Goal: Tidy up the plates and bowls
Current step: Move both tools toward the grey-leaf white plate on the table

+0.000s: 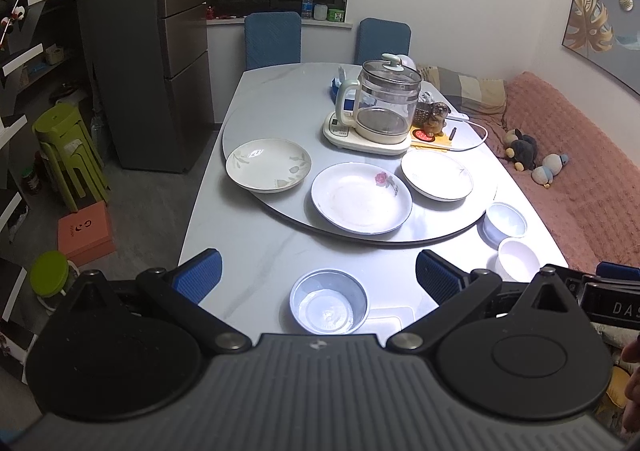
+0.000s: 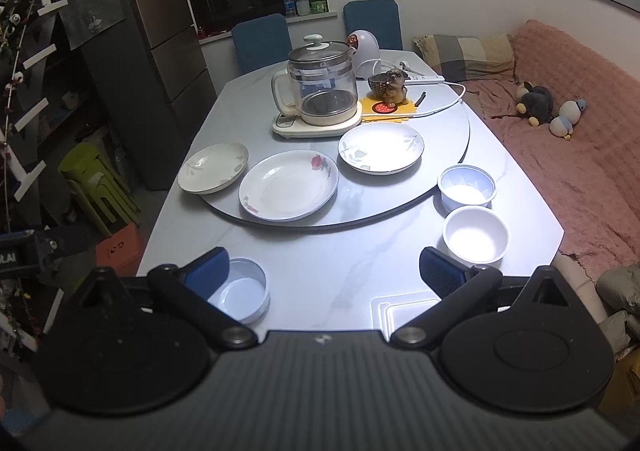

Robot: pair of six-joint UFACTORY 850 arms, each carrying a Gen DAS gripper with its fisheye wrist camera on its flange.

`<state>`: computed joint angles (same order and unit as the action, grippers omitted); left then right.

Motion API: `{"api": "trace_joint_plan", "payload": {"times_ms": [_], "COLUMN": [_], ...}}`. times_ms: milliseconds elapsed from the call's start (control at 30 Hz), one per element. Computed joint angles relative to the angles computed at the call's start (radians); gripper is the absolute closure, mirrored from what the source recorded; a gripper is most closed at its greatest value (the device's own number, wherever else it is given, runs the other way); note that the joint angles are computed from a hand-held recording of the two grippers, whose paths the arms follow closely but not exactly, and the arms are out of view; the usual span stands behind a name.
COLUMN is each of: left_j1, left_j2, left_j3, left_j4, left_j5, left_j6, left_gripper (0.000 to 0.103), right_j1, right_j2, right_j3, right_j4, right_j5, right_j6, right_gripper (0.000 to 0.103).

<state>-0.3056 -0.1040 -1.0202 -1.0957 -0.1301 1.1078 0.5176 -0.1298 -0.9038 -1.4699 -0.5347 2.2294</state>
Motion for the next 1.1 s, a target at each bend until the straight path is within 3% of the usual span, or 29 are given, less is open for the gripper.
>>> {"api": "trace_joint_plan", "payload": {"times_ms": [267, 567, 667, 767, 1100], "left_j1": [0.008, 0.035, 0.049, 0.056, 0.107], "left_j2": [-0.014, -0.011, 0.005, 0.019, 0.031], "left_j3": [-0.013, -0.010, 0.006, 0.019, 0.045], "left_j4": [-0.031, 0.067, -0.023, -0.002, -0.138], "left_j5": [-0.025, -0.052, -0.063, -0.052, -0.082], "left_j6": [0.042, -0.070, 0.010, -0.007, 0.098], "left_gripper": [0.000, 0.000, 0.000, 0.000, 0.000], "right_j1": [0.005, 0.018, 0.035, 0.050, 0.057], "right_j2": [-0.001, -0.007, -0.008, -0.002, -0.054], "right_j3": [-0.005, -0.014, -0.014, -0.010, -0.069], "right_j4": [0.005, -0.015, -0.035, -0.080, -0.011], "right_j5": [-0.001, 0.003, -0.046, -0.083, -0.027], "right_j6": [-0.011, 0.010, 0.066, 0.119, 0.025], "right_gripper": [0.000, 0.000, 0.000, 0.000, 0.000]}}
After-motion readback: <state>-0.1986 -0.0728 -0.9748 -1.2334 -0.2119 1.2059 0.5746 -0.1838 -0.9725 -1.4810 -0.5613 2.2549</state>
